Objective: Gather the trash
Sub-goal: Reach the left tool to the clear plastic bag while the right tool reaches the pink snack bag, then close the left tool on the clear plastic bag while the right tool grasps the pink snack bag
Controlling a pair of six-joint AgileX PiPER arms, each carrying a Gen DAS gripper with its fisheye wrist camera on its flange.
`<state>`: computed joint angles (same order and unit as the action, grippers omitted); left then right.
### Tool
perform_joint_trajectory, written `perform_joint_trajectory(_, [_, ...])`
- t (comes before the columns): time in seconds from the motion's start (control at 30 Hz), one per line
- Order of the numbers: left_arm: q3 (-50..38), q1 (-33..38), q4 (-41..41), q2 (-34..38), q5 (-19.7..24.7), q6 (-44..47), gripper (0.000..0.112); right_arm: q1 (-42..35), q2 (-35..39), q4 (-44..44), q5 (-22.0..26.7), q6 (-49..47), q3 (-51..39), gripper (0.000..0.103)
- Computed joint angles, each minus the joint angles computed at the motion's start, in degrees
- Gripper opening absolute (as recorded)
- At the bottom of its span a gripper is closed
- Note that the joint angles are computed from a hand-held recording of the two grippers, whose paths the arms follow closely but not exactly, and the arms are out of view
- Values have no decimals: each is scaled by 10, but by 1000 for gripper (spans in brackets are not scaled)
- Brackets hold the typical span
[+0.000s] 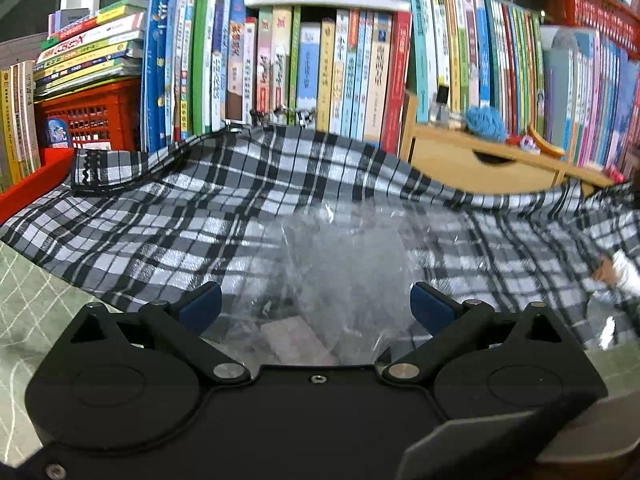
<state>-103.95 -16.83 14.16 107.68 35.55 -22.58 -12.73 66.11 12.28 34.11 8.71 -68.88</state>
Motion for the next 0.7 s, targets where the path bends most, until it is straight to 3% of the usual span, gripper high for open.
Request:
perform_joint_trajectory(0.3, [-35, -2, -6, -5, 18, 26, 100, 60, 55, -99, 45, 60, -100, 100])
perform_joint_trajectory(0.7, [-75, -28, 28, 48, 12, 45, 100, 120, 122, -187, -20, 115, -27, 100])
